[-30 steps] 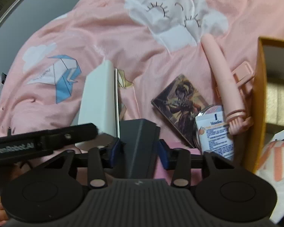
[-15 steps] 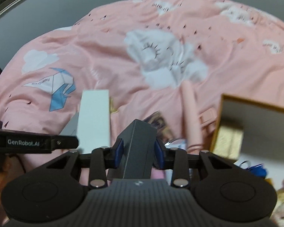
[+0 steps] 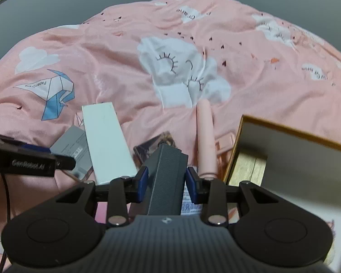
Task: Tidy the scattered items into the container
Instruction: 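Grasp the dark gold-lettered box with right tool while left tool grasps the white box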
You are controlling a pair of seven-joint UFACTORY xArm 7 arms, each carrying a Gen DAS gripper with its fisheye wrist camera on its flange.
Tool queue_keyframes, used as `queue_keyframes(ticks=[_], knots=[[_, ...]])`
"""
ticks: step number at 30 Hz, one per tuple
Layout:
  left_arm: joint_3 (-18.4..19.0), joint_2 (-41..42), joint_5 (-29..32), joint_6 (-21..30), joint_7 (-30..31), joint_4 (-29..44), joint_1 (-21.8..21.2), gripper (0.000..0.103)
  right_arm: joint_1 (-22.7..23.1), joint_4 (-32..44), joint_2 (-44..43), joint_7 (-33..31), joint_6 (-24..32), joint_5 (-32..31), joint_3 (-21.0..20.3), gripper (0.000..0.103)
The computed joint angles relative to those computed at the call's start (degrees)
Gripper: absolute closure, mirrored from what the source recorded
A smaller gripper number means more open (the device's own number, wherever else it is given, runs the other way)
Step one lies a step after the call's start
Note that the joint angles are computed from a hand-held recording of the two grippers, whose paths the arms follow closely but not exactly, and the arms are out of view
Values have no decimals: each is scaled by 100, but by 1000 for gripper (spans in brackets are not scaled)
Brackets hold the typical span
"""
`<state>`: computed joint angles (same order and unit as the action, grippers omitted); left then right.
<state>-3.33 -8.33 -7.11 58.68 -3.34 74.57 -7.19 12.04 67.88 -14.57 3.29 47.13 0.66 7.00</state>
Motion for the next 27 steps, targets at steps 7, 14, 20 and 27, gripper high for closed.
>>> queue_keyframes(ticks=[7, 14, 20, 27], knots=[[-67, 619, 633, 423, -309, 552, 13, 37, -3, -57, -14, -83, 30, 180, -78, 64], [18, 1100, 113, 874, -244, 1068, 83, 24, -44, -73, 29, -103, 76, 350, -136, 58], [19, 956, 32, 739, -291, 881, 90, 32, 14, -23, 93, -306, 232, 890, -259, 59], [152, 462, -1051, 460, 204, 409, 220, 47, 0, -11, 64, -382, 407, 1344, -308, 63]])
